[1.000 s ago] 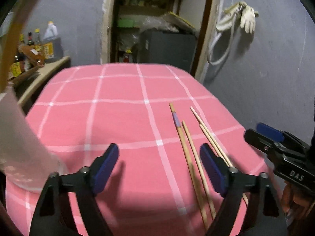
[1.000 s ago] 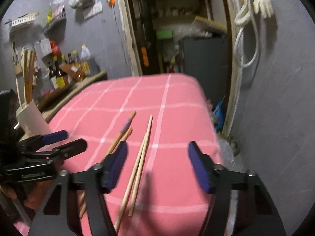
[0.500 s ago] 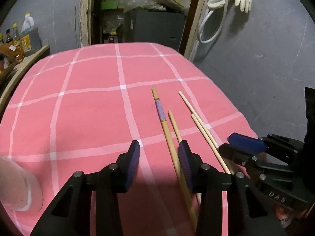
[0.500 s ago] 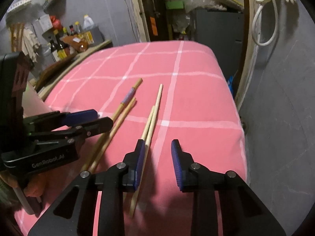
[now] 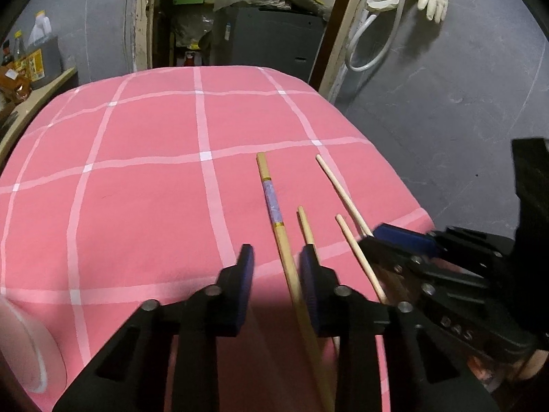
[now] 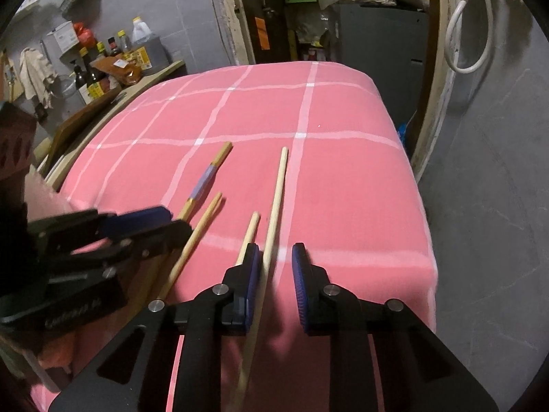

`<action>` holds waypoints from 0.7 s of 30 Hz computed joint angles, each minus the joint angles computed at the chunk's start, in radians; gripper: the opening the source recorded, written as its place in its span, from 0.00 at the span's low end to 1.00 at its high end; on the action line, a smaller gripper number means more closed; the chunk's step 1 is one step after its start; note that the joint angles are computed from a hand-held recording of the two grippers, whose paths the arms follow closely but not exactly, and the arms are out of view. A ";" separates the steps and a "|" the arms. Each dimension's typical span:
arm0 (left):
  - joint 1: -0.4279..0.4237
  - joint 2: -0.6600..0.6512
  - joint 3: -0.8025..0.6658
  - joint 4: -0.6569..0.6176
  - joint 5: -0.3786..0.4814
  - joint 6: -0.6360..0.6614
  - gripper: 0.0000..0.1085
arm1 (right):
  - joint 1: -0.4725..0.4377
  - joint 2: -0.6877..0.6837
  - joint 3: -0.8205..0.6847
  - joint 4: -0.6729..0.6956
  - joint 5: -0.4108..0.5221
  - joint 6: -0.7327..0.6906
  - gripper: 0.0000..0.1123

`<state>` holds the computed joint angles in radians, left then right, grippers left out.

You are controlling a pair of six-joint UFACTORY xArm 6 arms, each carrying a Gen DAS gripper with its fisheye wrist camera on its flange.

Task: Organize utensils
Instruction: 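Grasp a purple-banded chopstick with the left gripper while the right grasps a plain one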

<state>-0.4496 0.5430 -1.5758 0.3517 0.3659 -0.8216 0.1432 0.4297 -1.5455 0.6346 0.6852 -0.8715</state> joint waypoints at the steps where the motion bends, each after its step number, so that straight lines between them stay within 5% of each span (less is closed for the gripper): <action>1: 0.001 0.004 -0.004 -0.022 -0.003 0.017 0.18 | 0.002 0.017 -0.027 -0.012 0.011 0.017 0.16; 8: 0.001 0.033 -0.050 -0.132 0.009 0.104 0.07 | 0.021 0.074 -0.118 -0.080 0.034 0.109 0.09; 14: -0.002 0.012 -0.028 -0.131 0.008 0.085 0.04 | -0.003 0.067 -0.109 0.017 0.069 0.106 0.03; 21: -0.004 -0.070 0.074 0.059 -0.050 -0.112 0.04 | -0.019 -0.055 0.041 0.242 0.041 -0.054 0.03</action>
<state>-0.4540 0.4731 -1.5016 0.4105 0.3156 -0.9332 0.1246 0.3749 -1.5045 0.8770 0.7267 -0.9252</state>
